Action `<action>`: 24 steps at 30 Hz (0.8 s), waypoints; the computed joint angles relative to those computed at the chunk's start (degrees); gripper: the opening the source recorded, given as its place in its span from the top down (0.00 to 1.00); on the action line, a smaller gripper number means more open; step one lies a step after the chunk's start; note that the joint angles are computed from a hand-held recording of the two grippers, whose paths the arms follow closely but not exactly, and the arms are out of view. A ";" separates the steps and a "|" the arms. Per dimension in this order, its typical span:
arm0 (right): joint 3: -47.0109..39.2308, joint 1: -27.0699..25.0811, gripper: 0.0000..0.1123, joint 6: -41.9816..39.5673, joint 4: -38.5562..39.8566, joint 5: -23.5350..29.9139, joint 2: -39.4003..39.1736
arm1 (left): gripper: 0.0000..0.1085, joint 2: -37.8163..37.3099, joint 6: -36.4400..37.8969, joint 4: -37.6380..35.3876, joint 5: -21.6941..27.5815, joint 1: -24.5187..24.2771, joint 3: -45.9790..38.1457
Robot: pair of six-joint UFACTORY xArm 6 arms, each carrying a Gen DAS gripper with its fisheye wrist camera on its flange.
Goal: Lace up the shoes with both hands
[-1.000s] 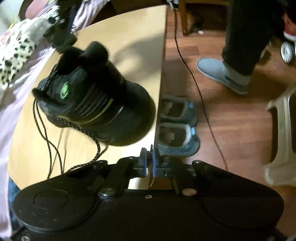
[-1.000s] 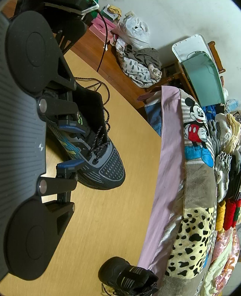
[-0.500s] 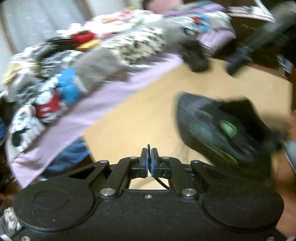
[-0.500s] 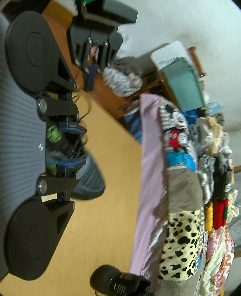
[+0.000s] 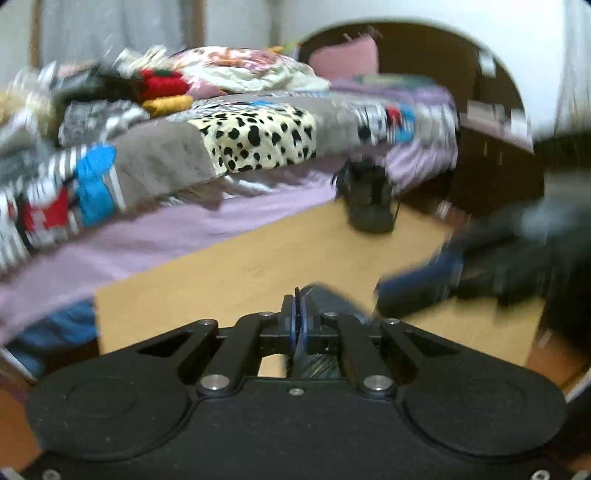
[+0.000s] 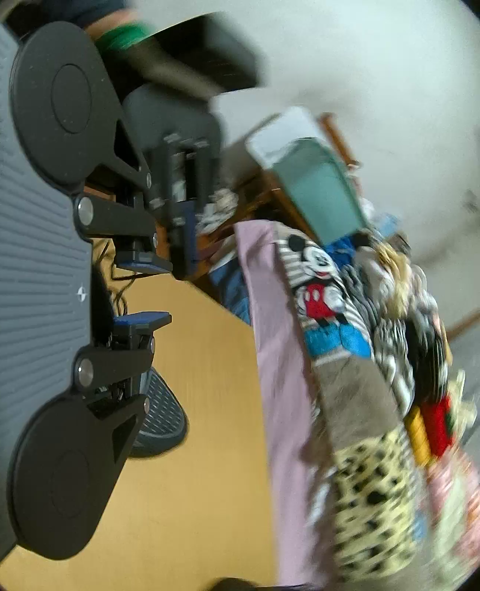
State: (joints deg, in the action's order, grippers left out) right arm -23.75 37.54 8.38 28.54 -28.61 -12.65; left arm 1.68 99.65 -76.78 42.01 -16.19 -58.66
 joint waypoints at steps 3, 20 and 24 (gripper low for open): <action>-3.55 2.55 0.79 -11.34 6.97 0.20 3.05 | 0.98 1.82 -9.88 -0.31 7.49 2.43 -2.94; -9.58 7.09 0.79 -24.02 18.97 -8.90 11.58 | 0.98 6.38 -24.24 -1.66 23.75 6.74 -9.29; -8.02 5.27 0.96 -18.02 11.00 -8.99 11.40 | 0.98 6.12 -23.83 -0.72 22.38 6.29 -9.17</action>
State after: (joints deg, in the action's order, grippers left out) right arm -31.77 42.81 -9.64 39.54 -37.59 -1.25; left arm 7.80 75.82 -77.50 64.40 -9.90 -67.83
